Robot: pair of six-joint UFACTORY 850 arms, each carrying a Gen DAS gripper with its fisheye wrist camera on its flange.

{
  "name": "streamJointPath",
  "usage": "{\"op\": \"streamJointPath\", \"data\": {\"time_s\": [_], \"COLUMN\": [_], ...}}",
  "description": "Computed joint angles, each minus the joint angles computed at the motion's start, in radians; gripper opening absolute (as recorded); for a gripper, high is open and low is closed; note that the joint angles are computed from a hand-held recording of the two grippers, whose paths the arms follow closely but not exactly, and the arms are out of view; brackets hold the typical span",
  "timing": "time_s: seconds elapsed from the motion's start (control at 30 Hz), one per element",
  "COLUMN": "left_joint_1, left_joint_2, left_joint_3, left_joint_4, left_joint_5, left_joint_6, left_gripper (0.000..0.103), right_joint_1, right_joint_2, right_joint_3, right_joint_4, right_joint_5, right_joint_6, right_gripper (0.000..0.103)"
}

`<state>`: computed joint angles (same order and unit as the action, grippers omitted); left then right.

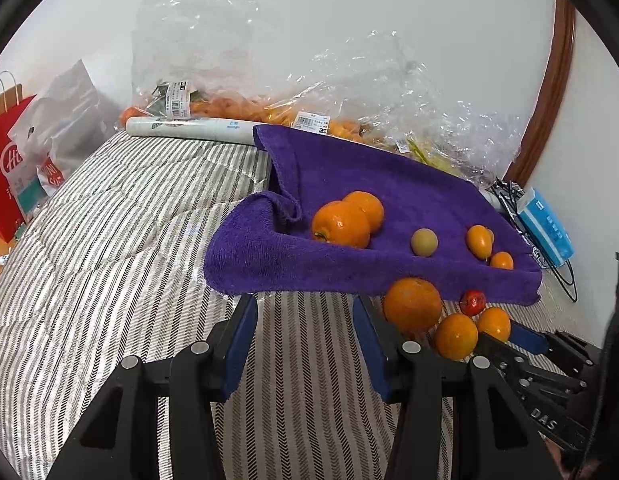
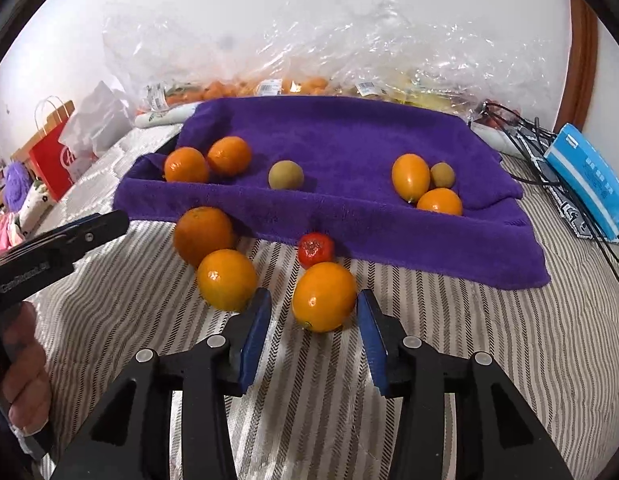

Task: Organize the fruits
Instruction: 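Grasp an orange with the right tool while the left tool grasps a large orange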

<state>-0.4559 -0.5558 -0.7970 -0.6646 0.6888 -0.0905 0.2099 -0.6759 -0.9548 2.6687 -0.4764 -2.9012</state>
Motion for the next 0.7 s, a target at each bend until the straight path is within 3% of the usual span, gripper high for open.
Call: {"op": "streamJointPath", "data": {"time_s": [0.07, 0.1, 0.27, 0.37, 0.5, 0.7], "left_joint_1": [0.004, 0.006, 0.008, 0.001, -0.007, 0.003], "left_joint_2": [0.001, 0.001, 0.009, 0.006, 0.002, 0.004], "left_joint_3": [0.002, 0.004, 0.019, 0.013, 0.002, 0.006], "left_joint_4": [0.009, 0.016, 0.097, 0.136, 0.152, 0.303], "left_joint_5": [-0.003, -0.003, 0.015, 0.014, -0.002, -0.013], "left_joint_6": [-0.015, -0.023, -0.076, -0.067, -0.03, -0.113], "left_gripper": [0.047, 0.047, 0.047, 0.047, 0.047, 0.048], "right_joint_1": [0.002, 0.003, -0.022, -0.036, -0.072, -0.147], "right_joint_2": [-0.008, -0.011, -0.01, 0.017, 0.028, -0.001], "right_joint_3": [-0.014, -0.019, -0.017, 0.028, 0.05, 0.004], "right_joint_4": [0.009, 0.026, -0.076, 0.037, 0.049, -0.236], "right_joint_5": [0.015, 0.024, -0.008, -0.062, -0.082, -0.082], "right_joint_6": [0.013, 0.005, 0.115, -0.034, -0.097, 0.208], "right_gripper": [0.04, 0.031, 0.032, 0.032, 0.032, 0.032]}}
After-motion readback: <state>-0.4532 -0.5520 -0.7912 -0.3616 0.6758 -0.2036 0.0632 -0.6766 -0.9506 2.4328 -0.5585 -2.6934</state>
